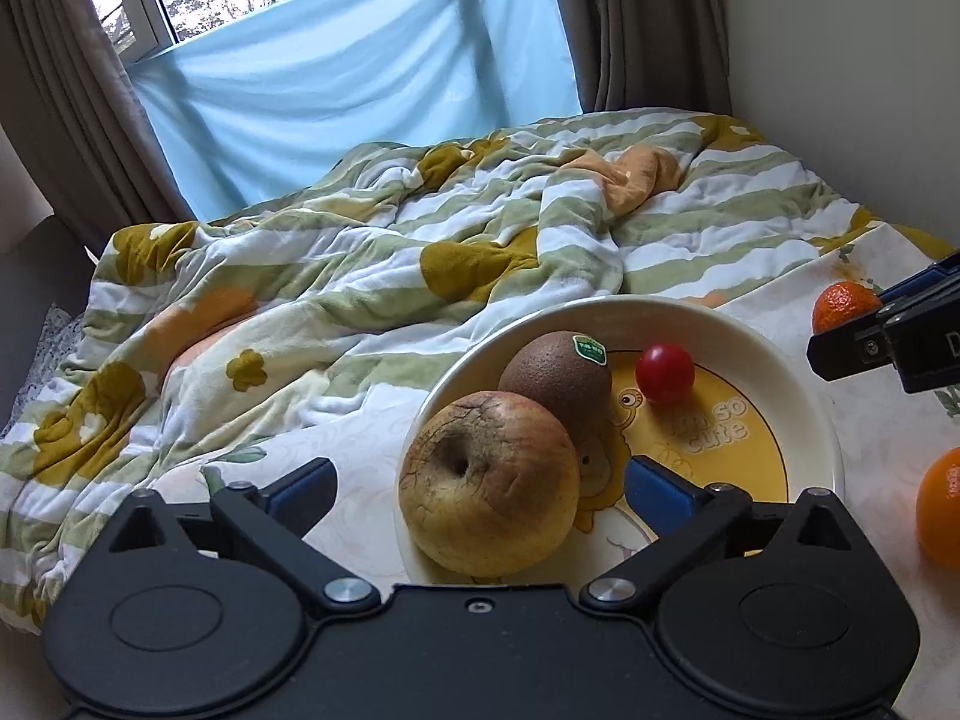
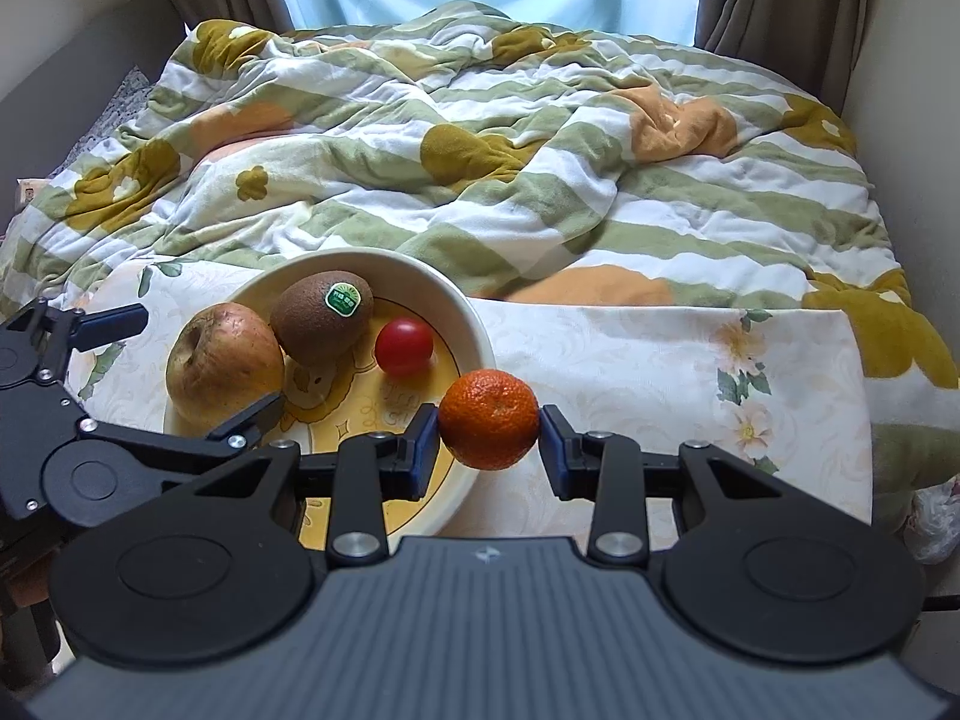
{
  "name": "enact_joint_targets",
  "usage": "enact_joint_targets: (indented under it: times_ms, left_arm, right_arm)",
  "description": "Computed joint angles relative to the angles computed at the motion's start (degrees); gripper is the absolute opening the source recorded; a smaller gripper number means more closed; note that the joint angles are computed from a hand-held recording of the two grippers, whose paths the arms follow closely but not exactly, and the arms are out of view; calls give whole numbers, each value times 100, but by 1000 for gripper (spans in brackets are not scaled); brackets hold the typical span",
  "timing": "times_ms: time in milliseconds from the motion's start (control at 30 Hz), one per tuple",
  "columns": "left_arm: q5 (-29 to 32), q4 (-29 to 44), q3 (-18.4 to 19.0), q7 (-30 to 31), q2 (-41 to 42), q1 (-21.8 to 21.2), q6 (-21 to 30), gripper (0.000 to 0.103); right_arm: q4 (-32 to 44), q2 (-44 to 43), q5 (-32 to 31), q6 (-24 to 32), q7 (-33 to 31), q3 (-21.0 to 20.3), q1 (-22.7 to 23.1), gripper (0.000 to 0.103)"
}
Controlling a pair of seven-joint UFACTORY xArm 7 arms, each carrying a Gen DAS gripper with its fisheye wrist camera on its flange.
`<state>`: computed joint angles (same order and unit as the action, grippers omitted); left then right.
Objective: Organize fruits
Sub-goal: 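Open the left gripper to release the apple while the right gripper lowers the mandarin into the bowl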
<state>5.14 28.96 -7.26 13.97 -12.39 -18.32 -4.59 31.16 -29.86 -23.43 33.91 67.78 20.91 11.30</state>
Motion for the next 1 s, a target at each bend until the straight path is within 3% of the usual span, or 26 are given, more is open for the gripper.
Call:
enact_joint_targets:
  times_ms: [200, 433, 667, 833, 900, 967, 1000]
  left_arm:
    - [-794, -185, 1173, 442, -535, -1121, 450, 103]
    - [-1126, -442, 1016, 609, -1048, -873, 667, 103]
    - [-1513, -641, 1423, 892, -1407, -1152, 788, 103]
    - [-1622, -770, 1391, 960, -1551, -1145, 830, 103]
    - [-1614, -825, 1342, 964, -1629, -1095, 856, 103]
    - [-1598, -865, 1305, 965, -1704, -1036, 884, 103]
    - [-1584, -916, 1260, 941, -1777, -979, 886, 103]
  right_arm:
    - [80, 201, -101, -252, -56, -9, -52, 51]
    - [336, 836, -502, -700, -13, 40, -164, 51]
    - [551, 1422, -1034, -887, 332, 10, -133, 51]
    - [585, 1588, -1265, -905, 498, -152, 72, 52]
    - [571, 1590, -1315, -971, 504, -210, 130, 60]
    - [602, 1562, -1450, -872, 659, -160, 132, 92]
    - [618, 1528, -1522, -767, 764, -119, 141, 98]
